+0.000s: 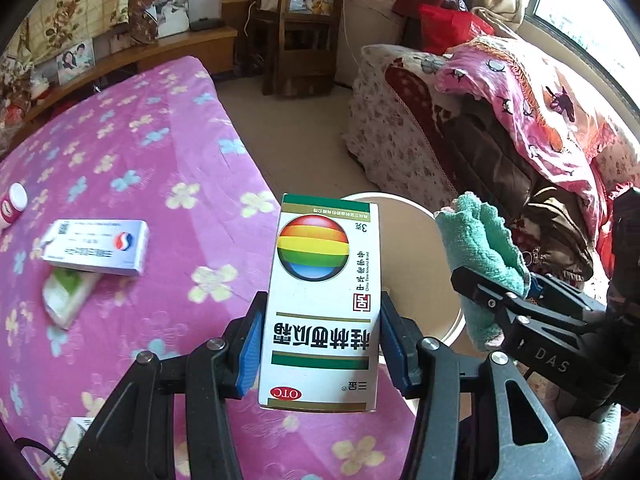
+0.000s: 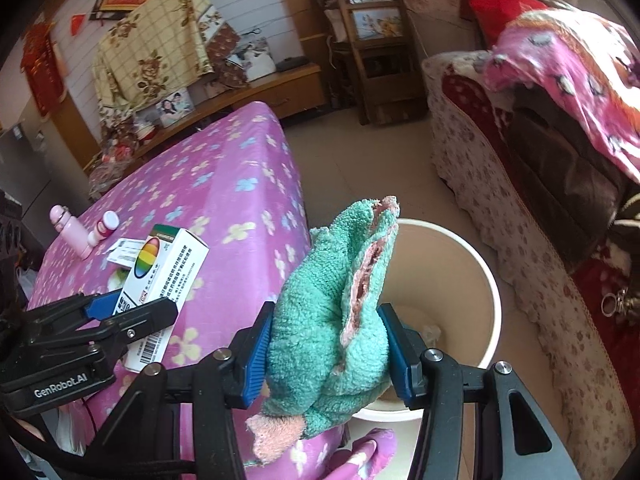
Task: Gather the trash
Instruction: 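Carry both items over the white bucket and open both grippers to drop them, then move both tools back over the table toward the milk carton and white medicine box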
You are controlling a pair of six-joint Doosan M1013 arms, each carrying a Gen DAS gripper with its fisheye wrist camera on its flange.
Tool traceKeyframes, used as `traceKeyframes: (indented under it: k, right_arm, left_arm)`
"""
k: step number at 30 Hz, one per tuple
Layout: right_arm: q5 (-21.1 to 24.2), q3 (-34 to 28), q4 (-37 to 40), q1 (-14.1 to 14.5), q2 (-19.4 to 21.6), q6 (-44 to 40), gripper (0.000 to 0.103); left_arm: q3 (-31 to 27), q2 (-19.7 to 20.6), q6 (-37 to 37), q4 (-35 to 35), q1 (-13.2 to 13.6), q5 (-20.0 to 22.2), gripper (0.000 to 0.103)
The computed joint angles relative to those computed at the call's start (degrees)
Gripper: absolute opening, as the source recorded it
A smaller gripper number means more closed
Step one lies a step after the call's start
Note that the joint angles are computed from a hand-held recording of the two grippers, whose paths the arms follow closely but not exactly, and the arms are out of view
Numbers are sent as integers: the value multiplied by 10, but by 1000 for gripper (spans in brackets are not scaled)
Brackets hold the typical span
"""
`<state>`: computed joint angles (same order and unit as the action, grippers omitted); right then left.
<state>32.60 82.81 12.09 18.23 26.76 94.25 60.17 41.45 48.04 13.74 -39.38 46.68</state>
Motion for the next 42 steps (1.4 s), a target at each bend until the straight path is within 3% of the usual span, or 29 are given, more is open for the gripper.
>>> traceKeyframes:
  k: [16, 27, 30, 33, 42]
  right_arm:
    - [10, 4, -8, -16, 17, 32, 55]
    - [12, 1, -21, -19, 20, 49, 55]
    - [16, -1, -29, -20, 22, 68, 58]
    - [11, 0, -9, -26, 22, 69, 71]
    - [21, -2, 6, -24, 24, 56, 72]
  left_arm:
    - [-46, 36, 23, -33, -1, 14, 54]
    - [-45, 39, 39, -64, 4, -12, 54]
    - [-48, 41, 55, -88, 6, -13, 56]
    - [-42, 38, 49, -90, 7, -18, 64]
    - [-28, 28, 24, -58, 3, -13, 65]
